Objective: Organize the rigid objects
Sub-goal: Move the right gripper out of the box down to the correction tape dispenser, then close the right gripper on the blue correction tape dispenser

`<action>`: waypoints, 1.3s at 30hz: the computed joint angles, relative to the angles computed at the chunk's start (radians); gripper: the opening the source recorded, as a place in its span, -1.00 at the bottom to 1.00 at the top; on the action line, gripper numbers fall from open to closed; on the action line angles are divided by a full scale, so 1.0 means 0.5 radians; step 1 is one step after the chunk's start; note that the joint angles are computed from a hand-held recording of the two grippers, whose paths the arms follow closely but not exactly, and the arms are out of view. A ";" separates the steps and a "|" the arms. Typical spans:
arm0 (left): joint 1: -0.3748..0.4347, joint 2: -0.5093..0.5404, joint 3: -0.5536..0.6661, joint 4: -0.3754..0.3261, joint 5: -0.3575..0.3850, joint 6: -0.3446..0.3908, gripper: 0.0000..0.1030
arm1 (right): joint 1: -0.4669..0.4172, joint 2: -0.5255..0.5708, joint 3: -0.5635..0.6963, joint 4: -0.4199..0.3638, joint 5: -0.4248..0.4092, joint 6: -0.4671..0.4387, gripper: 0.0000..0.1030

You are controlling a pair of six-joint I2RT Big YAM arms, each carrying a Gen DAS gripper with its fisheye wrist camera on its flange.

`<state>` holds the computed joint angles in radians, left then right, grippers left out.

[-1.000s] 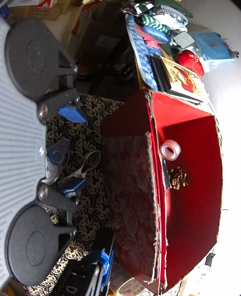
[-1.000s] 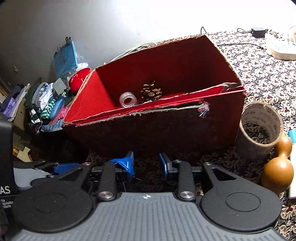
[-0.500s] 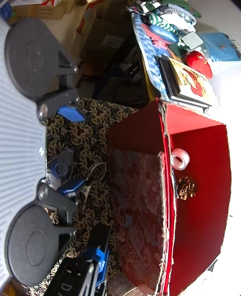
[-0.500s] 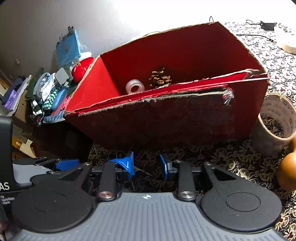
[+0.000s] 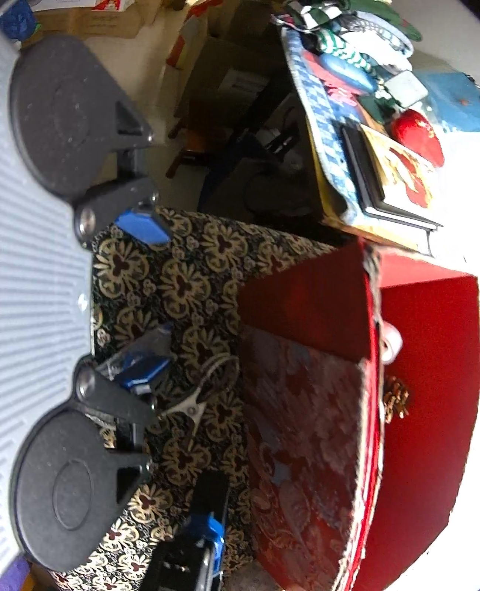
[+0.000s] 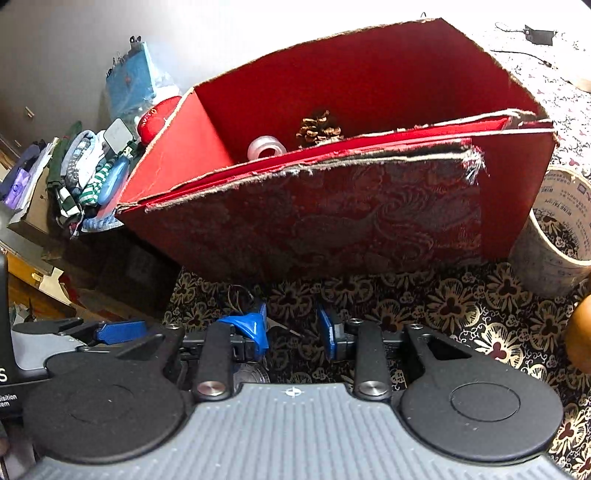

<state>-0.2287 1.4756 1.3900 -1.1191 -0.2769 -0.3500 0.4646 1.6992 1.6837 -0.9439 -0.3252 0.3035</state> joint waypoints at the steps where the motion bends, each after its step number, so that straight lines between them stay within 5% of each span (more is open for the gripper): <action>1: 0.011 -0.007 -0.013 0.003 0.016 0.001 0.32 | 0.000 0.004 0.003 -0.005 -0.003 0.001 -0.74; 15: 0.167 -0.249 -0.359 0.306 0.552 0.074 0.34 | -0.016 0.064 0.010 -0.106 -0.114 -0.031 -0.74; 26: 0.144 -0.289 -0.462 0.444 0.835 0.198 0.34 | -0.025 0.170 0.104 -0.277 -0.446 -0.117 -0.73; 39: 0.140 -0.260 -0.478 0.501 0.829 0.258 0.36 | -0.007 0.267 0.185 -0.404 -0.607 -0.178 -0.74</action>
